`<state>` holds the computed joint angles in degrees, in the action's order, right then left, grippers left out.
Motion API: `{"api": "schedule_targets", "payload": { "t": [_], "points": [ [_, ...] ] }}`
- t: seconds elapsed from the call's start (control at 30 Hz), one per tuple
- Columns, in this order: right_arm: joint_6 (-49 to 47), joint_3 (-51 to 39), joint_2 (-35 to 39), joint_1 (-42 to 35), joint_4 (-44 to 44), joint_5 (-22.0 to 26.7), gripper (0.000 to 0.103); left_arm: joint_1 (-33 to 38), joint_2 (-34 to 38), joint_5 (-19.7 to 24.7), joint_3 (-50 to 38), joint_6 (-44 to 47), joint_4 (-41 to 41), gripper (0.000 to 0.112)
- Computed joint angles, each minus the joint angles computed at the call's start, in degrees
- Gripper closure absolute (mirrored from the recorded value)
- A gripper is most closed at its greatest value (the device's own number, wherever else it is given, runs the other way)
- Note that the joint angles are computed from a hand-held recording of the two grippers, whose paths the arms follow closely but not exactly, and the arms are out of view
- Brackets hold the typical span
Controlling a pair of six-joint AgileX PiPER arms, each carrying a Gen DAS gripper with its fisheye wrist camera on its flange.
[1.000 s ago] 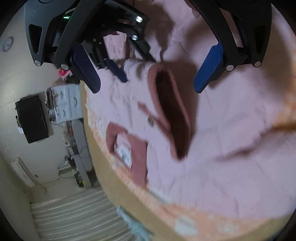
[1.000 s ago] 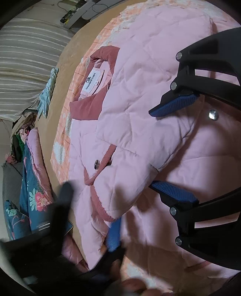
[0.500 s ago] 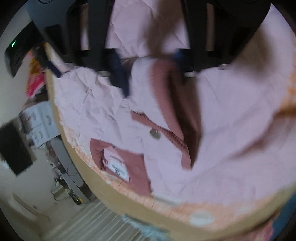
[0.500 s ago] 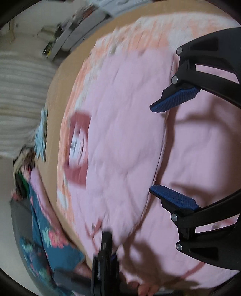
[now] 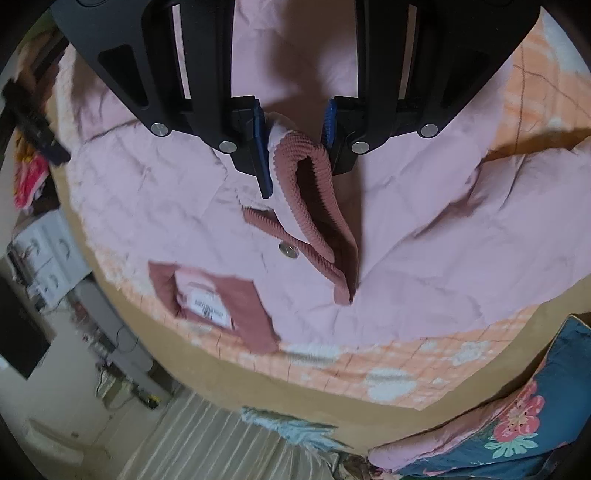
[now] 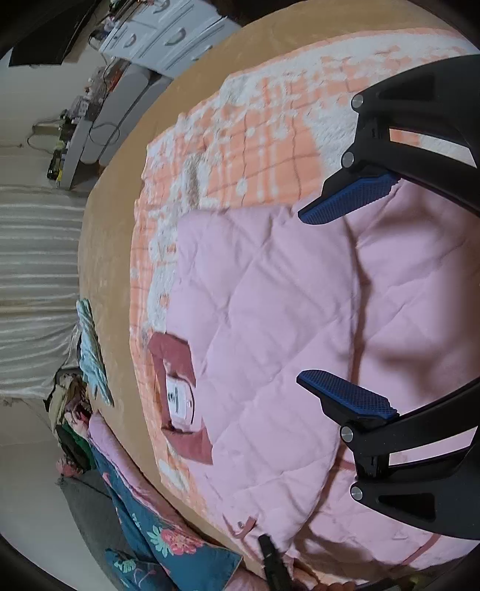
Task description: Fold large clothes
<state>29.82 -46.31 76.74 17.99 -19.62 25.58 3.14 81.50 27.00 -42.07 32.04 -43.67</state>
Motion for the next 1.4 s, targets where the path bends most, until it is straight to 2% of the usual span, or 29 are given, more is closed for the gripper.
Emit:
{"api": "schedule_targets", "payload": {
  "t": [0.13, 0.23, 0.37, 0.47, 0.57, 0.77, 0.87, 1.07, 1.1, 1.17, 1.23, 1.27, 1.4],
  "points": [
    [-8.6, -3.9, 4.1, -0.2, 10.4, -0.8, 0.023, -0.8, 0.0, -0.6, 0.7, -2.1, 2.4, 0.095],
    [-12.0, -6.7, 7.7, -0.5, 15.2, -0.5, 0.023, -0.3, 0.8, -0.8, 0.9, -3.0, 3.4, 0.090],
    [-11.4, -9.1, 11.5, -0.7, 15.0, 0.6, 0.023, 0.7, 1.0, -0.7, 1.3, -2.8, 3.7, 0.087],
    [-11.1, -8.4, 12.7, -1.8, 14.4, 0.0, 0.023, -0.3, 0.9, -2.2, 1.2, -6.9, 8.2, 0.087],
    [-9.9, -8.1, 14.8, -2.9, 12.9, 0.3, 0.023, -0.2, 1.7, -1.8, 1.2, -6.2, 7.4, 0.085],
    [-13.1, -5.3, 16.3, -5.7, 16.1, -4.0, 0.023, -1.7, 2.5, -3.1, 1.6, -7.6, 9.6, 0.078],
    [-11.6, -3.6, 16.4, -5.8, 15.1, -6.6, 0.022, -1.1, 2.5, -2.0, 1.5, -7.1, 8.9, 0.076],
    [-1.1, -3.3, 15.1, -3.6, 5.7, -5.3, 0.021, -0.6, 0.9, 0.5, 1.1, -9.1, 11.0, 0.076],
    [1.1, -3.3, 14.6, -2.8, 3.7, -4.7, 0.021, -0.4, 0.7, 1.2, 0.9, -9.5, 11.4, 0.072],
    [3.3, -3.6, 14.1, -1.5, 0.9, -3.4, 0.012, -0.7, -0.3, 1.9, 0.8, -12.0, 14.0, 0.065],
    [6.1, -4.6, 13.8, 0.3, -1.9, -0.4, 0.008, -0.5, -1.6, 3.1, 0.7, -12.4, 14.6, 0.057],
    [6.6, -4.9, 13.4, 0.9, -2.2, 0.5, 0.006, -0.6, -2.2, 3.3, 0.8, -13.0, 15.3, 0.050],
    [6.6, -4.7, 11.1, 2.7, -0.7, 1.4, 0.005, 0.0, -4.9, 4.8, 1.3, -13.0, 15.2, 0.029]
  ]
}}
